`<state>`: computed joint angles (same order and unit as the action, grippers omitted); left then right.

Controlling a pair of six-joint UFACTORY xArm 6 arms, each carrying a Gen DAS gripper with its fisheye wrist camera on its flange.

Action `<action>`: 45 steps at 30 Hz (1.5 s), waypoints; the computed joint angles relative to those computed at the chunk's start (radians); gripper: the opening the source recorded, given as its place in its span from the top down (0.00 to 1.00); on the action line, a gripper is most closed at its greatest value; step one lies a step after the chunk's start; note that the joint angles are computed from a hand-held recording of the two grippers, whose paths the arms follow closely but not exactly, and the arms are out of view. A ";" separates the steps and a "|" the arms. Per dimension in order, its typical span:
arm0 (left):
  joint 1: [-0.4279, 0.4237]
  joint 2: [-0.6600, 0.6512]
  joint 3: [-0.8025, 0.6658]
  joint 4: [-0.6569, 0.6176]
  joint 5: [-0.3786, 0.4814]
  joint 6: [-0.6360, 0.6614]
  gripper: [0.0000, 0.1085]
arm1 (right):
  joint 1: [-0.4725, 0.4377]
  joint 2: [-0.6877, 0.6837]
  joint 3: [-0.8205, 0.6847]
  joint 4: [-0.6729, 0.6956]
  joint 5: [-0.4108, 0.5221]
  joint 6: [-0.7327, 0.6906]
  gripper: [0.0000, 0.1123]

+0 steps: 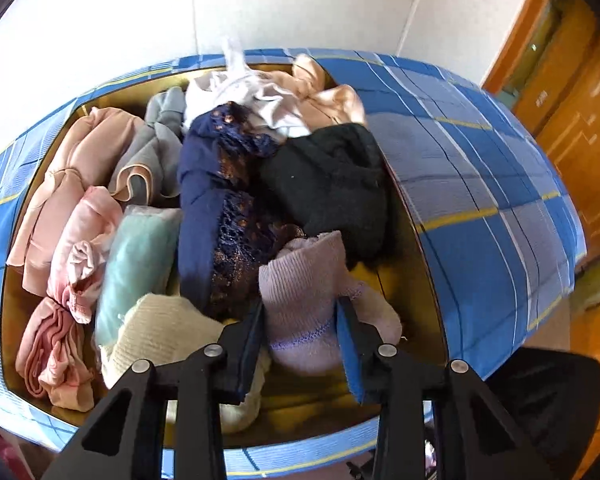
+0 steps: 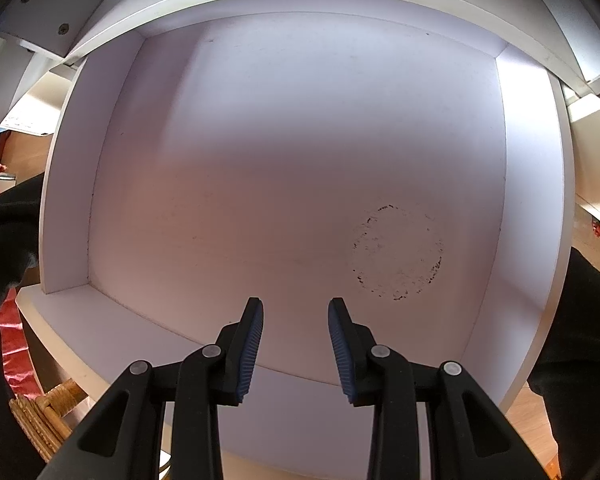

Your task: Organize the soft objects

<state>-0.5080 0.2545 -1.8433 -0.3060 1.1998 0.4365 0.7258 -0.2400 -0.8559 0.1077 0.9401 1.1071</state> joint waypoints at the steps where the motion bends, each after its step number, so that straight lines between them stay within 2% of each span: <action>1: -0.002 -0.009 0.014 -0.007 -0.012 0.003 0.65 | 0.002 0.000 -0.002 -0.006 0.003 0.001 0.70; 2: 0.002 -0.024 0.033 -0.018 -0.019 0.021 0.64 | 0.005 0.001 -0.009 -0.016 0.012 0.004 0.70; 4: 0.009 -0.068 0.083 -0.043 -0.038 0.065 0.55 | 0.012 0.005 -0.022 -0.033 0.024 0.001 0.70; 6: 0.020 -0.126 0.154 -0.076 -0.082 0.117 0.41 | 0.024 0.020 -0.048 -0.056 0.043 -0.006 0.70; 8: 0.025 -0.190 0.231 -0.075 -0.143 0.153 0.34 | 0.037 0.043 -0.082 -0.079 0.068 -0.023 0.70; 13: 0.081 -0.327 0.386 -0.153 -0.198 0.233 0.28 | 0.070 0.070 -0.141 -0.143 0.103 -0.037 0.70; 18: 0.155 -0.494 0.588 -0.224 -0.262 0.257 0.21 | 0.100 0.063 -0.176 -0.223 0.117 -0.013 0.70; 22: 0.206 -0.623 0.752 -0.200 -0.358 0.198 0.16 | 0.129 0.056 -0.214 -0.309 0.152 0.021 0.70; 24: 0.230 -0.683 0.830 -0.163 -0.406 0.126 0.09 | 0.145 0.046 -0.234 -0.344 0.170 0.049 0.69; 27: 0.275 -0.749 0.909 -0.144 -0.407 0.057 0.08 | 0.161 0.019 -0.249 -0.393 0.163 0.098 0.68; 31: 0.306 -0.806 0.970 -0.062 -0.391 0.004 0.07 | 0.236 0.035 -0.348 -0.542 0.274 0.149 0.65; 34: 0.322 -0.852 1.014 -0.050 -0.387 0.011 0.06 | 0.288 0.037 -0.400 -0.616 0.344 0.188 0.63; 40: 0.340 -0.918 1.070 -0.032 -0.401 0.022 0.05 | 0.361 0.030 -0.459 -0.690 0.464 0.257 0.62; 45: 0.346 -0.932 1.076 -0.023 -0.390 0.002 0.05 | 0.433 0.028 -0.502 -0.783 0.600 0.333 0.61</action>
<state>-0.1622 -0.6773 -0.7677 -0.3293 0.8100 0.4386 1.1585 -0.2119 -1.3577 -0.6757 1.5404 1.4401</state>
